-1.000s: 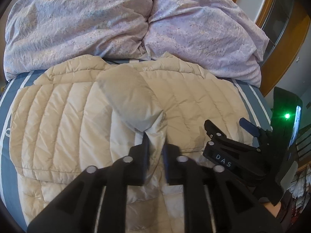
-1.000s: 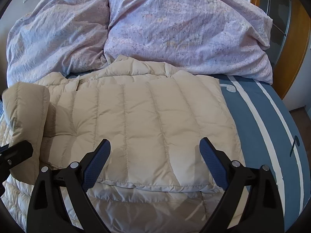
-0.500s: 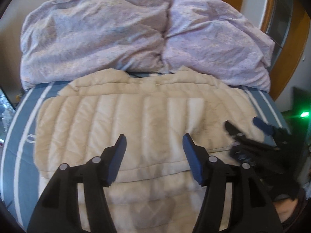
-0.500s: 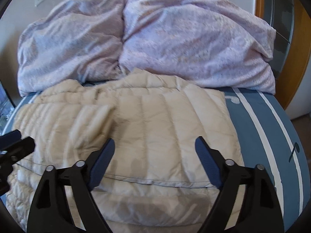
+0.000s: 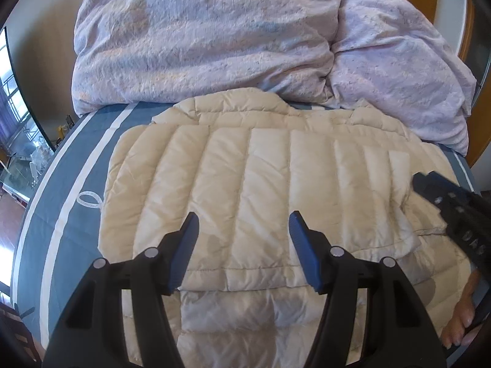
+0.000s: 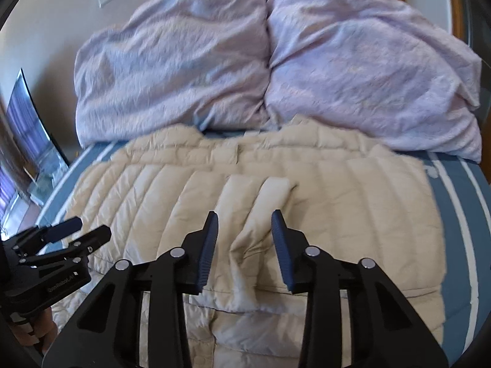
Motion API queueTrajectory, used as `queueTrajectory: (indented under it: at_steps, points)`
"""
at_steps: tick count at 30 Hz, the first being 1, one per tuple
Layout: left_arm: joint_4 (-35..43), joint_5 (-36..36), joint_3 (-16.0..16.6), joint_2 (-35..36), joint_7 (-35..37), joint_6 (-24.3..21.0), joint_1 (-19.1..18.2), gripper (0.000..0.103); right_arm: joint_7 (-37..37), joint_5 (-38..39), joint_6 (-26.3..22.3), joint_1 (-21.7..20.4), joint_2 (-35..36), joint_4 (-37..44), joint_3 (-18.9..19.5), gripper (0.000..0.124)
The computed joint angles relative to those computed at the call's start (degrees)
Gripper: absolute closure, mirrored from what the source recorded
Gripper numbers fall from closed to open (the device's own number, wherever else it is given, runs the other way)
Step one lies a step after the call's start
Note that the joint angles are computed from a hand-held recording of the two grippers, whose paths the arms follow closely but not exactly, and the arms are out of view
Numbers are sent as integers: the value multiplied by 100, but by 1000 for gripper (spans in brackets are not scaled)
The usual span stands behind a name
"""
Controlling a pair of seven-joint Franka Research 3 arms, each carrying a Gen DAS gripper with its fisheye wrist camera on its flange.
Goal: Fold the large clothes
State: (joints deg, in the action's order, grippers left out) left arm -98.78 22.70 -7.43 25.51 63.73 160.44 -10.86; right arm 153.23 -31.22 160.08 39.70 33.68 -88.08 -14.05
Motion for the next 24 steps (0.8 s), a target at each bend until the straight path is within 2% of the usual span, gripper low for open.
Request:
queueTrajectory:
  at_steps: [4,8,13,19,24]
  points:
    - [123,12,19,143,37,-63,-15,42,-362,433,-330,-230,287,304,277,88]
    - [301,25,64,339,32,-164,-46,42,-455,678,-612,-290,451,405,298,88]
    - [533,-80,46,609,63,-314,15,41,-360,833,-495,-317,463,202,248,89]
    - [630,5,156,753,-11,-271,-48,37,-205,897,-487,-250,520,181,161,89]
    - [647,50,170,785,-38,-257,-48,37,-323,973,-453,-321,534,203,229,87]
